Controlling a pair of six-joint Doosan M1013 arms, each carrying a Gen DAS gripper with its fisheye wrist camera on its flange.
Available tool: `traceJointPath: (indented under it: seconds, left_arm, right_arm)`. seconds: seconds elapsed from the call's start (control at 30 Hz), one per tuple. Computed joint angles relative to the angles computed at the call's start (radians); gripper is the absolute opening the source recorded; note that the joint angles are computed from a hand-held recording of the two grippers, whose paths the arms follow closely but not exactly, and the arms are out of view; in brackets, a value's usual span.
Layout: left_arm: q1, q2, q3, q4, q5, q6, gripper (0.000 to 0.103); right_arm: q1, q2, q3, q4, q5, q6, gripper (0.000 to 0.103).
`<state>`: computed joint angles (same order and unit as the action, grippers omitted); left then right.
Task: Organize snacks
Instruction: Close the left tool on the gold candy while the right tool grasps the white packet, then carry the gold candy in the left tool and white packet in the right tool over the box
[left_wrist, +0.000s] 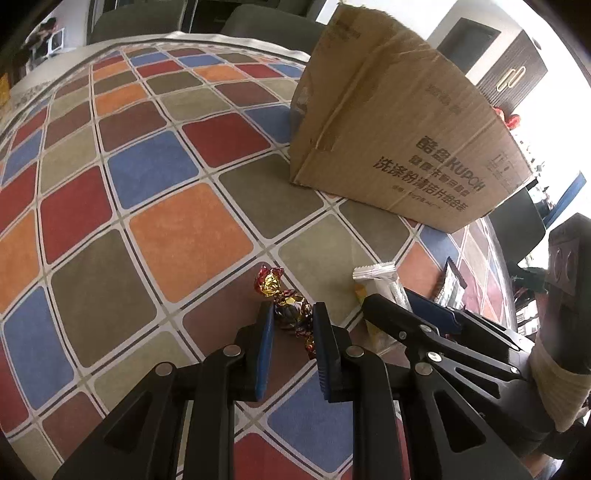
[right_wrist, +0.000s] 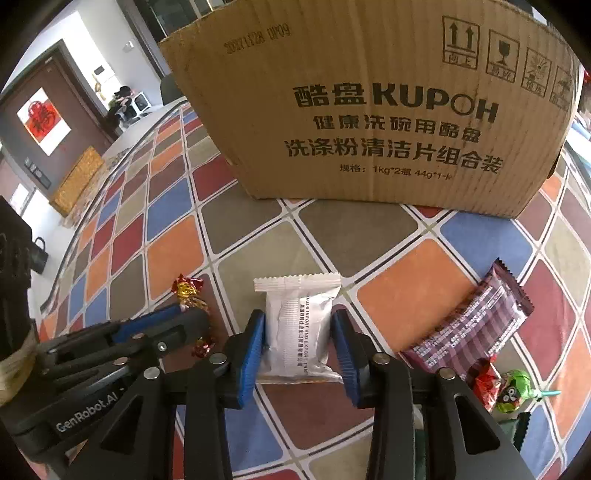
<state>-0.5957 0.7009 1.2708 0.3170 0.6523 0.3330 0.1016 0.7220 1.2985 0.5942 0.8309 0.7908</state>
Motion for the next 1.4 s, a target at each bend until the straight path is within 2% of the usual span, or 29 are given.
traceJointPath:
  seconds: [0.73, 1.4]
  left_arm:
    - [-0.048, -0.027, -0.053, 0.216, 0.014, -0.056, 0.022]
    - [-0.047, -0.001, -0.187, 0.371, 0.056, -0.055, 0.022]
  right_arm:
    - [-0.061, -0.091, 0.065, 0.216, -0.054, -0.17, 0.034]
    - [-0.084, -0.109, 0.011, 0.369, -0.106, -0.254, 0.034]
